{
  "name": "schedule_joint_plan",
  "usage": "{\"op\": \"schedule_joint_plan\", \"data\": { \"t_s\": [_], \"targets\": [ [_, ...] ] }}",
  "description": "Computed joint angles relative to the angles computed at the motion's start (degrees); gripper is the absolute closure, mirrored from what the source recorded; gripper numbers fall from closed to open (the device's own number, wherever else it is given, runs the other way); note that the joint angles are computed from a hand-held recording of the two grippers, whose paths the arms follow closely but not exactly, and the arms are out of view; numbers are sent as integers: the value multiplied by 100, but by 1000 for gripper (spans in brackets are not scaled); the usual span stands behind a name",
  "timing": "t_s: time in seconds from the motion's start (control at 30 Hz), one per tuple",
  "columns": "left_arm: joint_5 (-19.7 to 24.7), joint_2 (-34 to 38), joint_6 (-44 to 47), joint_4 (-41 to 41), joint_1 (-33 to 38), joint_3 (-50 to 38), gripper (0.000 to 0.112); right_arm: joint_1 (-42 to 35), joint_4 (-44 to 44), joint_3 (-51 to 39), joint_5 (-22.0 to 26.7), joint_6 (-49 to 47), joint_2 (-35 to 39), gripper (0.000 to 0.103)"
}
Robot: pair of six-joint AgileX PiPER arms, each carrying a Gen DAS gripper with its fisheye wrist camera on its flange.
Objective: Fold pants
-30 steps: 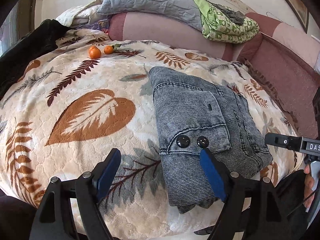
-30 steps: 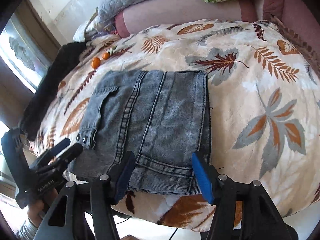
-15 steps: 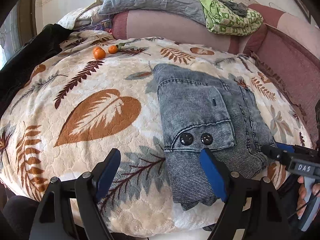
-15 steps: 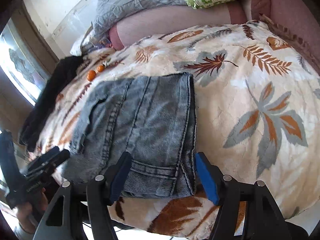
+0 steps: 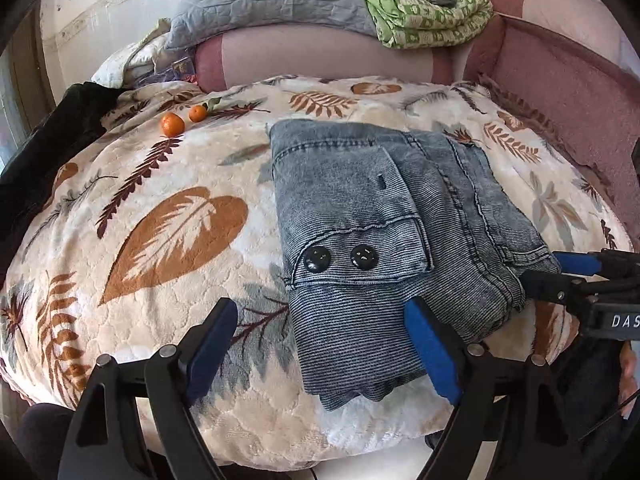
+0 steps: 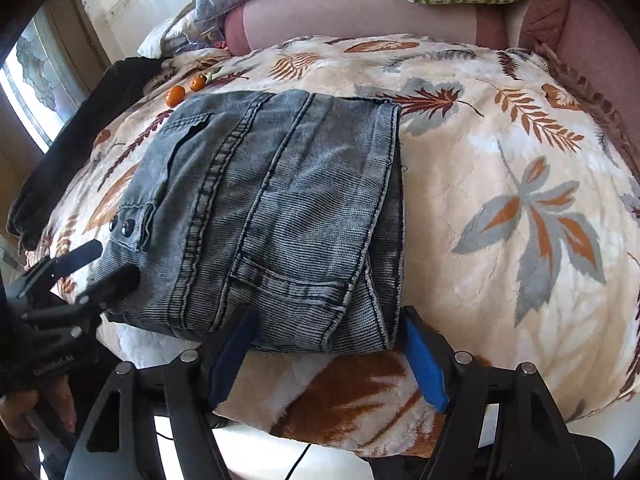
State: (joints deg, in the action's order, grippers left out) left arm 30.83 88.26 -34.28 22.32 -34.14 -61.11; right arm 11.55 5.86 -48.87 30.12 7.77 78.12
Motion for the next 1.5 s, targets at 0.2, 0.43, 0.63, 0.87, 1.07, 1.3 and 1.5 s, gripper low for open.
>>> {"op": "schedule_joint_plan", "data": {
  "t_s": [0.2,0.43,0.63,0.87,1.07,1.3,1.5],
  "targets": [
    [-94,-66,121,-123,103,-117,26,-447,105,-777,329,-162,-49,27],
    [-258,268,554,-726,273,-89,24,-234,-1080,-2951,768,553,1721,27],
    [-319,314,170,-309,161,-46,22,-290,-1526,-3712,1022,803,2922,7],
    [-398,125,273,-545,239,18,22,-451,-983,-1949,-269,669,1299,7],
    [-398,-190,-543,134,159,54,22,-513,264,-858,-877,-386,403,6],
    [96,401,-641,518,-117,-216,18,81,-891,-1059,-175,211,1213,6],
    [53,92,-553,296,-37,-137,19,-77,-763,-573,-727,170,646,5]
  ]
}}
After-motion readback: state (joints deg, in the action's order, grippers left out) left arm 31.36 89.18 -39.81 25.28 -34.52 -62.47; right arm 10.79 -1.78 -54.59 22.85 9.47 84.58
